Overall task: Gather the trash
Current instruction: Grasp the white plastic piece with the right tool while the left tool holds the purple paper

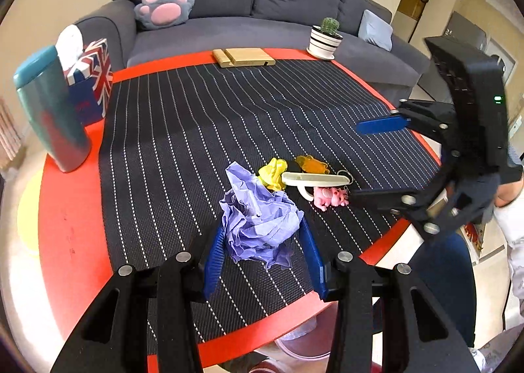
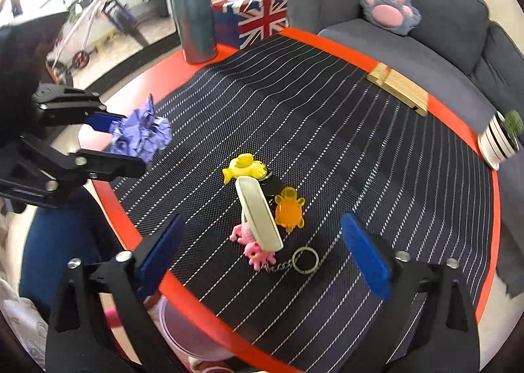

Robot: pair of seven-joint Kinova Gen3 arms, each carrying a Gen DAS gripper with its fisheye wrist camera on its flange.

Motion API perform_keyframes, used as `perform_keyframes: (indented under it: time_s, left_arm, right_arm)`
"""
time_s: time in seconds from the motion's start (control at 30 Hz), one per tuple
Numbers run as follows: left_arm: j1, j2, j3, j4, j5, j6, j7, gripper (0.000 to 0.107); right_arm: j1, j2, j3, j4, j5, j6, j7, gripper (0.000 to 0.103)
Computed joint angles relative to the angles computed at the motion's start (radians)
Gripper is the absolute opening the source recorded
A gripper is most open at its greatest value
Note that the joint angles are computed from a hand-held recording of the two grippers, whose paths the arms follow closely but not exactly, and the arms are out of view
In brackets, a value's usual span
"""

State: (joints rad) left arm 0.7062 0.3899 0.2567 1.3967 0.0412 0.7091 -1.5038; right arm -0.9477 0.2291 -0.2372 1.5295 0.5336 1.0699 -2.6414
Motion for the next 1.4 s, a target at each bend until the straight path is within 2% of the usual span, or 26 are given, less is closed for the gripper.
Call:
perform_keyframes:
  time_s: [0.23, 0.3, 0.37, 0.53, 0.57, 0.63, 0.7, 0.83, 1.1, 1.4]
  left_arm:
    - [-0.023, -0.011, 0.008, 0.03, 0.025, -0.02, -0.012, 0.043]
    - [-0.028, -0.013, 0.01, 0.037, 0.032, -0.025, -0.017, 0.043]
    - [-0.034, -0.014, 0.012, 0.043, 0.039, -0.028, -0.022, 0.043]
    - [-0.039, -0.014, 0.013, 0.05, 0.048, -0.034, -0.028, 0.043]
    - [-0.039, -0.013, 0.013, 0.049, 0.049, -0.034, -0.028, 0.043]
    - [-0.04, -0.013, 0.014, 0.05, 0.052, -0.035, -0.031, 0.043]
    - [-0.042, -0.014, 0.015, 0.053, 0.055, -0.037, -0.033, 0.043]
    - [-0.045, -0.016, 0.017, 0.06, 0.061, -0.045, -0.039, 0.043]
    - [-0.043, -0.015, 0.02, 0.062, 0.067, -0.051, -0.045, 0.043]
    - [-0.028, -0.025, 0.023, 0.055, 0.06, -0.045, -0.049, 0.043]
  right_arm:
    - [0.034, 0.072, 0.013, -0.063, -0.087, 0.019, 0.157, 0.062]
    - [0.031, 0.084, 0.023, -0.071, -0.099, 0.025, 0.172, 0.055]
    - [0.03, 0.092, 0.03, -0.077, -0.109, 0.03, 0.184, 0.042]
    - [0.026, 0.105, 0.042, -0.087, -0.123, 0.039, 0.205, 0.032]
    - [0.025, 0.108, 0.044, -0.09, -0.123, 0.04, 0.208, 0.024]
    - [0.017, 0.117, 0.048, -0.104, -0.118, 0.057, 0.215, 0.021]
    - [0.017, 0.117, 0.053, -0.106, -0.12, 0.056, 0.213, 0.013]
    - [0.016, 0.106, 0.059, -0.095, -0.111, 0.046, 0.192, 0.006]
    - [0.012, 0.065, 0.052, -0.051, -0.085, 0.002, 0.123, 0.006]
    - [-0.019, -0.013, 0.022, 0.003, 0.001, 0.007, -0.053, 0.006]
